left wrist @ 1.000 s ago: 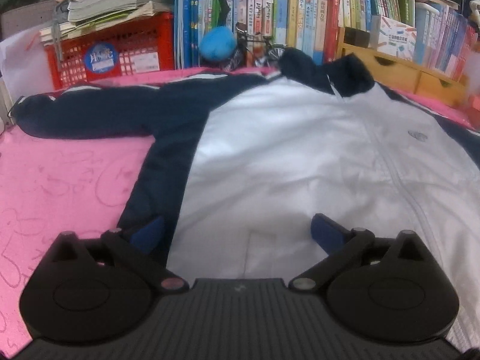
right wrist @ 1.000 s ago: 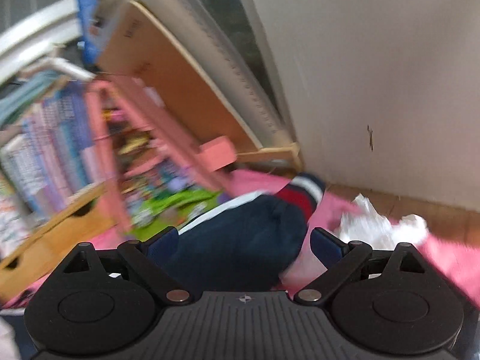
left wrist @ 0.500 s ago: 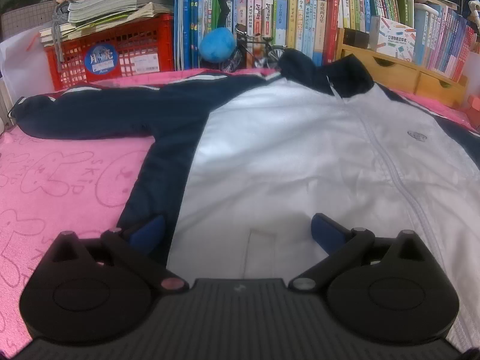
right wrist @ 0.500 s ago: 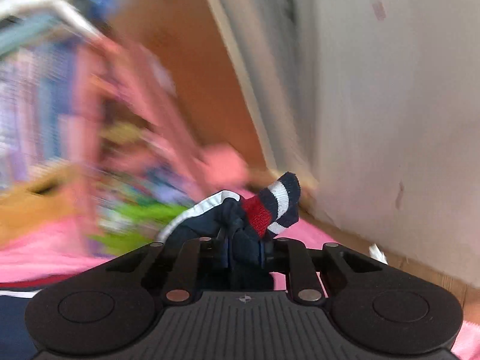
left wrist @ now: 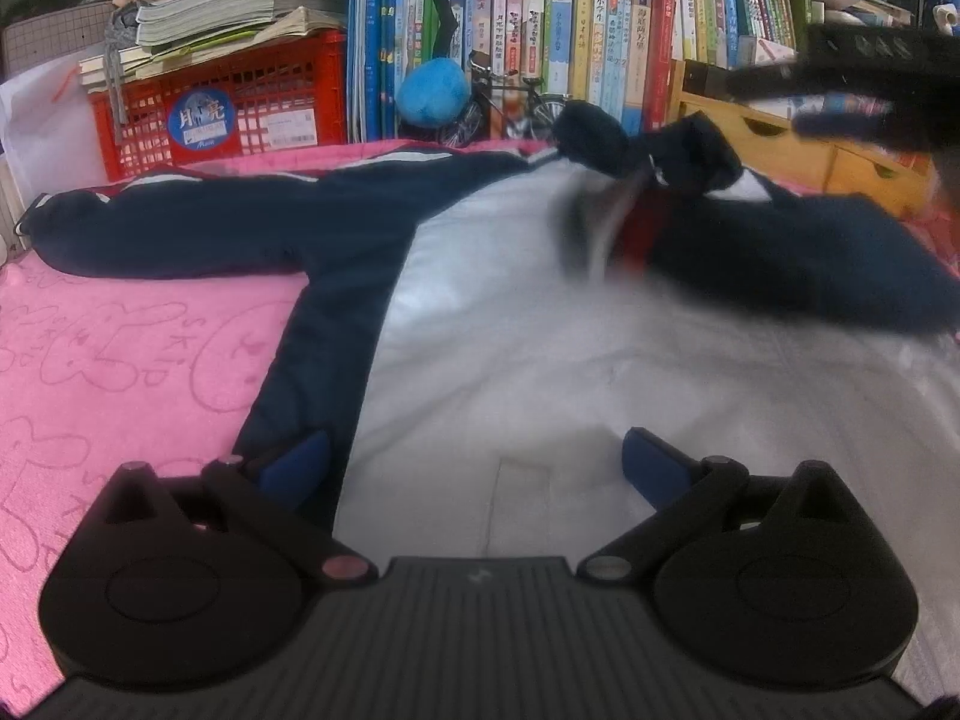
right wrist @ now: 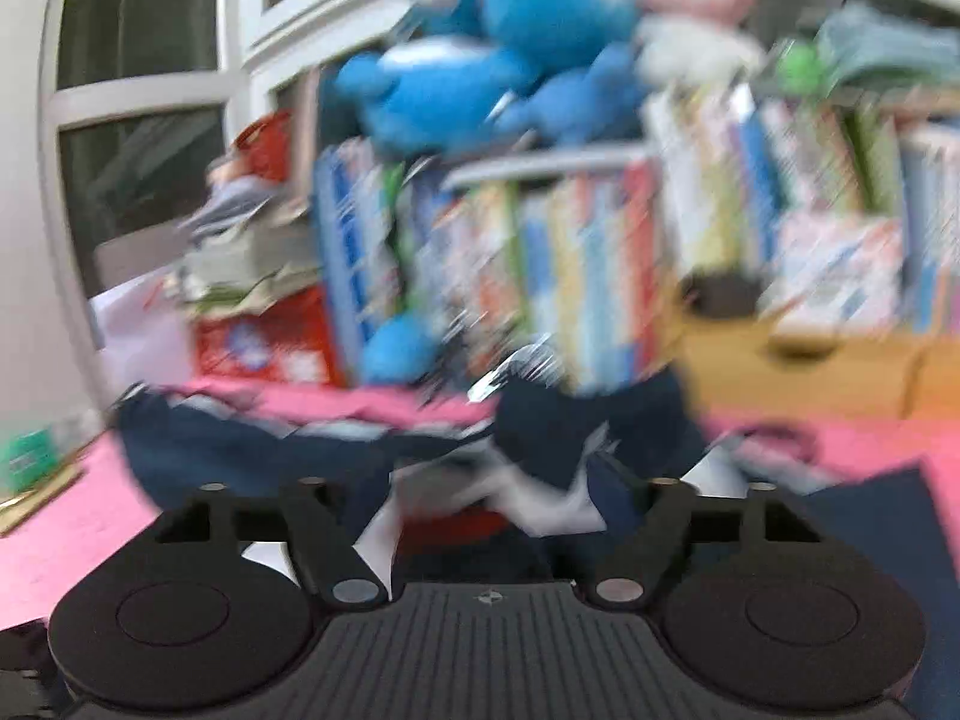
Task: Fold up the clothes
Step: 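Grasp the striped cuff of one navy sleeve with the right gripper, then lay the held sleeve across the white jacket body and open the right gripper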
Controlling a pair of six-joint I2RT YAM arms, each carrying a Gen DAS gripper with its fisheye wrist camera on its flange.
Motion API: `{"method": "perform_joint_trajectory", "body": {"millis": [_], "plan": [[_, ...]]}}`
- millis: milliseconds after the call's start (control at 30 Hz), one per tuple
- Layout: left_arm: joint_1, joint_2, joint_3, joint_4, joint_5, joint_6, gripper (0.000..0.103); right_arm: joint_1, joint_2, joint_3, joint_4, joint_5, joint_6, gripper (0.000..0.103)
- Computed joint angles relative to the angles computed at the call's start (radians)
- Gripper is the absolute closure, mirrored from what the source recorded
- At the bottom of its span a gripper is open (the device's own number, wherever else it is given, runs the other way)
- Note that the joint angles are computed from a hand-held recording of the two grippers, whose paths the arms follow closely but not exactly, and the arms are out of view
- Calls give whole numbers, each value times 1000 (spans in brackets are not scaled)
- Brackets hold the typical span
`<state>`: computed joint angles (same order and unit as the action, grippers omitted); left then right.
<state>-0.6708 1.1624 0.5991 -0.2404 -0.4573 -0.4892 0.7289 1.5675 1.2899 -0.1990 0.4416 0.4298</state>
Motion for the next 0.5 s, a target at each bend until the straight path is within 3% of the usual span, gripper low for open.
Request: {"method": "perform_joint_trajectory", "body": {"millis": [67, 200, 267, 333, 433, 500], "plan": [[22, -62, -21, 16, 50, -29, 4, 36, -68, -61, -23, 21, 19, 14], [171, -153, -29, 155, 428, -26, 0, 100, -253, -179, -151, 185, 10, 6], [168, -51, 55, 183, 412, -35, 0, 139, -324, -225, -263, 318, 37, 6], [161, 92, 143, 214, 333, -61, 0, 192, -381, -259, -407, 442, 117, 6], [169, 311, 304, 199, 245, -116, 0, 293, -443, -310, -620, 572, 324, 5], [200, 432, 388, 164, 255, -138, 0, 342, -459, -332, -745, 613, 460, 5]]}}
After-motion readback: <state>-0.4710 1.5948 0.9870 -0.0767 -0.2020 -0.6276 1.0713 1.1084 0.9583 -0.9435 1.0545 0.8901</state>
